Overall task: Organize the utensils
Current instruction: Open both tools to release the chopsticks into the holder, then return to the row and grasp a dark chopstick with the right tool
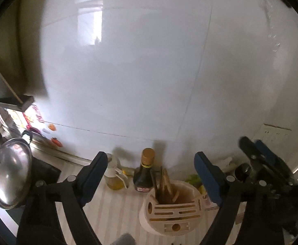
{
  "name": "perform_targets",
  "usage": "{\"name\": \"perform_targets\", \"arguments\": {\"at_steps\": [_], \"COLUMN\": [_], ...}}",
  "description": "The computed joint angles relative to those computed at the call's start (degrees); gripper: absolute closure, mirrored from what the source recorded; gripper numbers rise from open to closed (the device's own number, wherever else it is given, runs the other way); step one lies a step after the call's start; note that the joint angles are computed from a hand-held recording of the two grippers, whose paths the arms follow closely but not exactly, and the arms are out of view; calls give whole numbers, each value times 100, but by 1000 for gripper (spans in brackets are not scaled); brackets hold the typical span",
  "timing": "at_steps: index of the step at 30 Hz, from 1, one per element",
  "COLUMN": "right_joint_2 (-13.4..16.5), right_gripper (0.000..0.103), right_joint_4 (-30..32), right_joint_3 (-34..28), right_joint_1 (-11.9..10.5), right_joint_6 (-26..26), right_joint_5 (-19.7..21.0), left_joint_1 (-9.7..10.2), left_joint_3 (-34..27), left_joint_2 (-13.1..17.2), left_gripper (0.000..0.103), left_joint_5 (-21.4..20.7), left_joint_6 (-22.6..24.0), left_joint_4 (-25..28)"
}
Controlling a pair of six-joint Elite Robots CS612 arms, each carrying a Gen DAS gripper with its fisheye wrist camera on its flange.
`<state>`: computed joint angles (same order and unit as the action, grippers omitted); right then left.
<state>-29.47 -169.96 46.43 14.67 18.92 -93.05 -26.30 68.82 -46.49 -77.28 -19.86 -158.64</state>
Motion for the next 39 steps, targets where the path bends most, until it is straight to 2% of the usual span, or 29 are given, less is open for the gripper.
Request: {"name": "perform_targets", "arguments": {"at_steps": [1, 2, 5, 6, 9, 14, 18, 23, 30, 34, 37, 39], "right_joint_2": [-97, -200, -542, -652, -908, -1127, -1079, -929, -729, -626, -576, -547], "right_gripper": [34, 27, 16, 16, 16, 16, 17, 25, 29, 38, 42, 51], "right_joint_4": [-23, -48, -32, 15, 196, 602, 1309, 2074, 2656, 2913, 3087, 3208], "right_joint_3": [142, 300, 862, 1057, 1564, 2278, 2589, 2789, 2756, 2696, 2680, 2694], "right_joint_1": [5, 12, 24, 41, 48, 79, 90, 95, 140, 198, 248, 282], "right_joint_6": [5, 34, 182, 260, 468, 716, 911, 937, 876, 808, 754, 717], "right_joint_5": [-71, -150, -353, -474, -496, -443, -143, 197, 444, 511, 515, 538], "left_joint_1": [-4, -10, -56, -56, -59, -94, -129, -194, -244, -253, -243, -240], "left_joint_3": [88, 138, 426, 549, 837, 1247, 1422, 1506, 1516, 1525, 1528, 1538], "left_joint_2": [-50, -72, -185, -228, -287, -241, -82, 119, 280, 323, 347, 351], "left_gripper": [11, 0, 0, 0, 0, 0, 0, 0, 0, 0, 0, 0], "left_joint_5": [29, 72, 339, 318, 250, 123, -86, -266, -425, -463, -485, -475], "left_joint_6": [23, 45, 113, 73, -11, -190, -279, -165, -84, -65, -27, -32], "left_joint_4": [-24, -54, -127, -142, -95, 234, 769, 1256, 1662, 1798, 1855, 1883]}}
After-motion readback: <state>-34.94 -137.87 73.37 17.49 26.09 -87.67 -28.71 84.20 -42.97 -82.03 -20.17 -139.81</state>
